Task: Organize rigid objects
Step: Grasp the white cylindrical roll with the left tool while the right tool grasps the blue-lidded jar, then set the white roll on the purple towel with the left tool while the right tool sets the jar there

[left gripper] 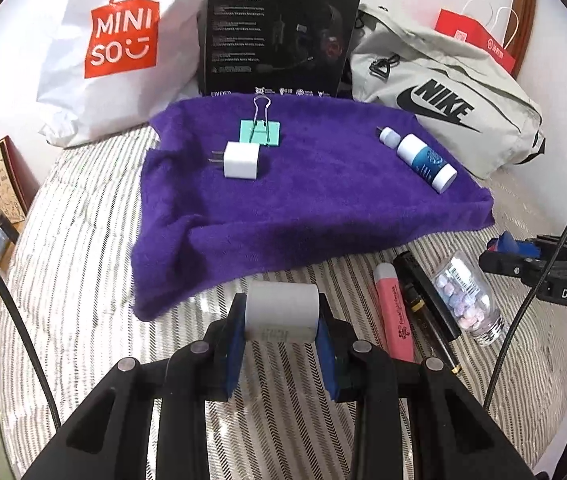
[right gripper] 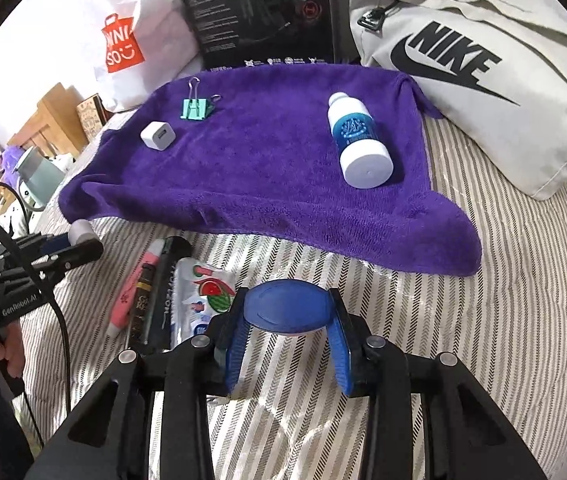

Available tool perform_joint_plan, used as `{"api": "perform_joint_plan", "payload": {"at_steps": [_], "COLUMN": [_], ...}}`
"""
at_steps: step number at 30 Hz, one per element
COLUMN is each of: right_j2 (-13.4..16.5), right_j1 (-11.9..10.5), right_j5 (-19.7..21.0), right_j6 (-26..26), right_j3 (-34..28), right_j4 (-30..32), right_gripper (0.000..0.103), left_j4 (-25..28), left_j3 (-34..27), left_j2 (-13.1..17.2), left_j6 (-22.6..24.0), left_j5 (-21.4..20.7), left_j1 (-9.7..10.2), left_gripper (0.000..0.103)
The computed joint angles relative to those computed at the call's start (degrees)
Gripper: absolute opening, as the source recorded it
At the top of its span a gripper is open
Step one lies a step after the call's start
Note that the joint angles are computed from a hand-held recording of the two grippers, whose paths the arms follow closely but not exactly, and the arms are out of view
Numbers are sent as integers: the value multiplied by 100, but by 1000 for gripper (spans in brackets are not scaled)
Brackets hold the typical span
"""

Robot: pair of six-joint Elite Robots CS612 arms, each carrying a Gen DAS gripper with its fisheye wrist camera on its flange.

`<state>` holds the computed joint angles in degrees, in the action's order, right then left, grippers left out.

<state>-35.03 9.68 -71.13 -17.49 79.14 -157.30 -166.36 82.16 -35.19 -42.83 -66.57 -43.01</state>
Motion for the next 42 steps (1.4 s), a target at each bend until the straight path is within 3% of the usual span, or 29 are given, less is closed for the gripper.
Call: {"api": "perform_joint_plan", "payload": {"at_steps": [17,22,32,42], "right_j2": [13,174,703,957], "right_j1": [-53,12,150,251], "right_j5": [346,287,75,-230], "right_j6": [-80,-108,-298,-598], "right_j3": [-406,-828,-1774,-2146], "right_j4": [205,374,1282,1755], "right_gripper": [37,37,37,37], "left_j4": [54,174,748,1275], "left_j3": [-224,-429,-1073,-1440], "left_j2": [-25,61,409,618], "left_j6": [159,228,360,577], "left_j5": [191,135,-162,-355], "left_j1": [127,223,412,493], "left_gripper": [30,30,30,30]}}
